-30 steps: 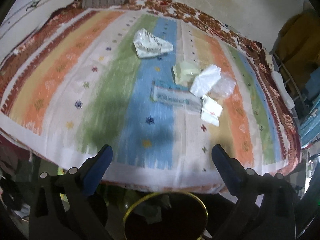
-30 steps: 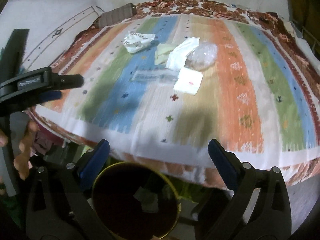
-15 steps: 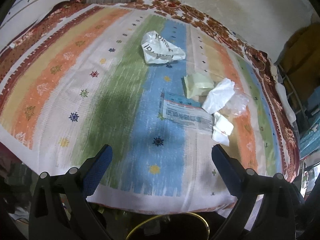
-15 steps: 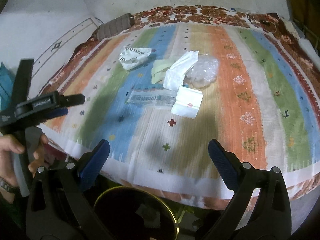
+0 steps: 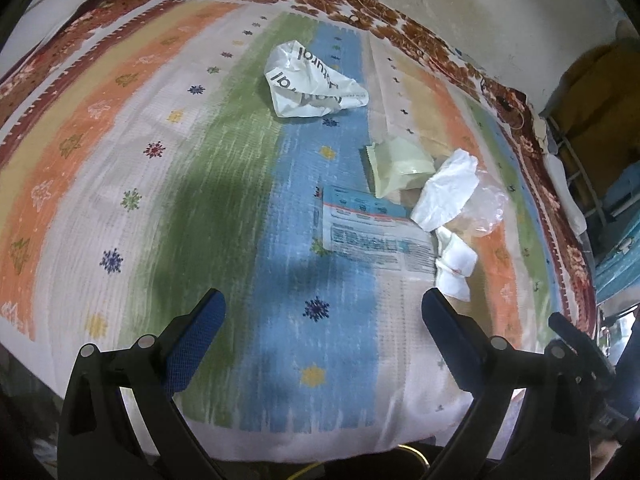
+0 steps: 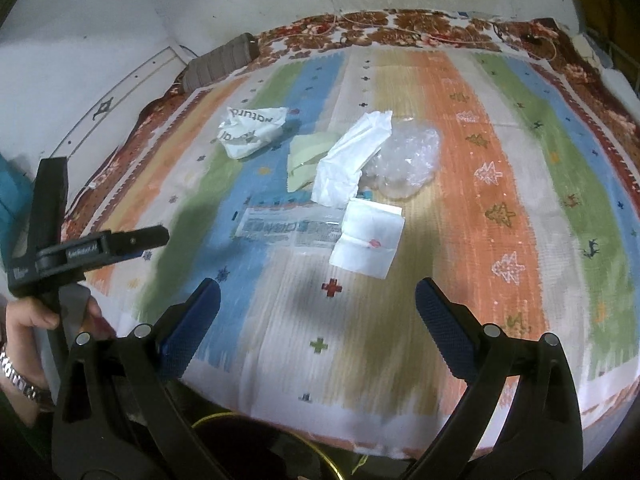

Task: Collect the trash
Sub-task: 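Move both open grippers back toward the remaining trash on the bed, then grasp the white tissue with the right gripper while the left grasps the blue-printed packet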

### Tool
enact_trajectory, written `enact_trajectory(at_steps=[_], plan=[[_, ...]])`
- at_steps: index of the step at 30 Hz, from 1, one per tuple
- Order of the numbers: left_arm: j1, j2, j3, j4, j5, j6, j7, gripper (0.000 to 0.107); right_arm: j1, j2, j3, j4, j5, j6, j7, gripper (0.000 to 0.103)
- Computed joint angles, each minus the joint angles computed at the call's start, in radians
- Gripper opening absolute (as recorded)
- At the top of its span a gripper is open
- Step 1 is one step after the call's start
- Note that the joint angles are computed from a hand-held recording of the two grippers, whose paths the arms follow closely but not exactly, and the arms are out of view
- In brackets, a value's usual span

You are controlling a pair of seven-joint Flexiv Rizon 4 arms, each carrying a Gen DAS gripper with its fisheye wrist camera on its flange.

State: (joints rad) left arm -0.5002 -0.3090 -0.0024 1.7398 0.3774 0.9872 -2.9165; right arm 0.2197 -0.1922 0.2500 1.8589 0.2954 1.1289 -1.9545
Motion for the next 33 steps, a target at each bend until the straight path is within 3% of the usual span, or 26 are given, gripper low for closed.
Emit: enact_trajectory(at_steps=[9, 15, 20, 23, 26, 27, 31, 33], plan=[[0.040, -0.068, 0.015, 0.019, -0.069, 0.105, 0.052, 0.087, 0.020, -0.128, -0.024, -0.061, -0.125, 0.012, 0.088, 0.083], [0.048, -0.118, 0.056, 0.056, -0.122, 0.294, 0.048, 0.081, 0.002, -0.217, -0.017, -0.134, -0.161, -0.035, 0.147, 0.074], [0.067, -0.182, 0.039, 0.048, -0.218, 0.339, 0.158, 0.069, 0.019, -0.274, -0.035, -0.162, -0.218, -0.032, 0.213, 0.065], [0.032, -0.210, 0.085, 0.024, -0.219, 0.357, 0.189, 0.068, 0.019, -0.301, -0.037, -0.180, -0.246, -0.039, 0.243, 0.058], [0.031, -0.234, 0.090, 0.026, -0.252, 0.417, 0.217, 0.047, 0.023, -0.315, -0.044, -0.177, -0.274, -0.019, 0.264, 0.048], [0.031, -0.240, 0.088, 0.023, -0.265, 0.418, 0.238, 0.036, 0.030, -0.317, -0.050, -0.170, -0.291, -0.007, 0.273, 0.045], [0.013, -0.270, 0.092, -0.028, -0.290, 0.366, 0.318, 0.012, 0.038, -0.318, -0.059, -0.150, -0.340, 0.018, 0.296, 0.035], [0.013, -0.273, 0.089, -0.034, -0.316, 0.355, 0.328, 0.002, 0.031, -0.316, -0.050, -0.142, -0.354, 0.022, 0.284, 0.018]])
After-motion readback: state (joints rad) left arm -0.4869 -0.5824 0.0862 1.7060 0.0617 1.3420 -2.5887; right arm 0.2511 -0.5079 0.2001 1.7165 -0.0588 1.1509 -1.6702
